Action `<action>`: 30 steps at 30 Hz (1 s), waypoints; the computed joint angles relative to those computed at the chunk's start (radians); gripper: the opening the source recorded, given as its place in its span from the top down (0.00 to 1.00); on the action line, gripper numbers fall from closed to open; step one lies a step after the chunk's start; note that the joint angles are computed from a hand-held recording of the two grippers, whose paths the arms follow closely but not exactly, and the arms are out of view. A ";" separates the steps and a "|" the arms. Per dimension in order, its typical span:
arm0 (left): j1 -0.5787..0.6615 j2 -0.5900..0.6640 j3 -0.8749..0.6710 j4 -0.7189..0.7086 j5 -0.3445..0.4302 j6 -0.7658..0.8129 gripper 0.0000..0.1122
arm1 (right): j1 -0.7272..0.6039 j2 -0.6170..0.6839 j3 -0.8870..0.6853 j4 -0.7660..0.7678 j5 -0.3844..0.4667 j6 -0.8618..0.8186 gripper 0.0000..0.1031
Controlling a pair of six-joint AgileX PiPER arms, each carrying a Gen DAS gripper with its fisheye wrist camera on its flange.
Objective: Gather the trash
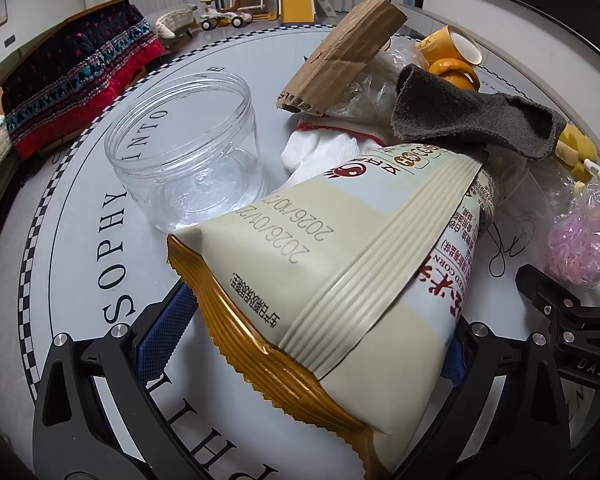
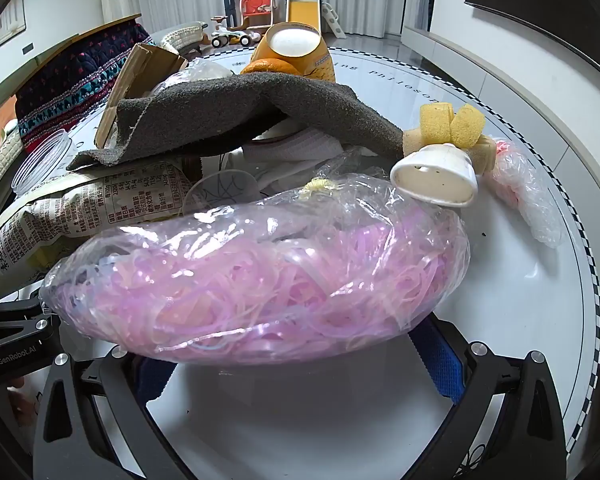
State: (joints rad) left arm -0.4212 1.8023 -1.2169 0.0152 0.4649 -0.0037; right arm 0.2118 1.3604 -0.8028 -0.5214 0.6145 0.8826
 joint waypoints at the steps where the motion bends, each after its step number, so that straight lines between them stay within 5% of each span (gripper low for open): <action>1: 0.000 0.000 0.000 0.000 0.000 0.000 0.14 | 0.000 0.000 0.000 0.000 0.000 0.000 0.02; 30: 0.001 0.000 0.000 -0.005 0.001 0.004 0.14 | 0.001 0.001 -0.001 -0.002 0.002 0.001 0.02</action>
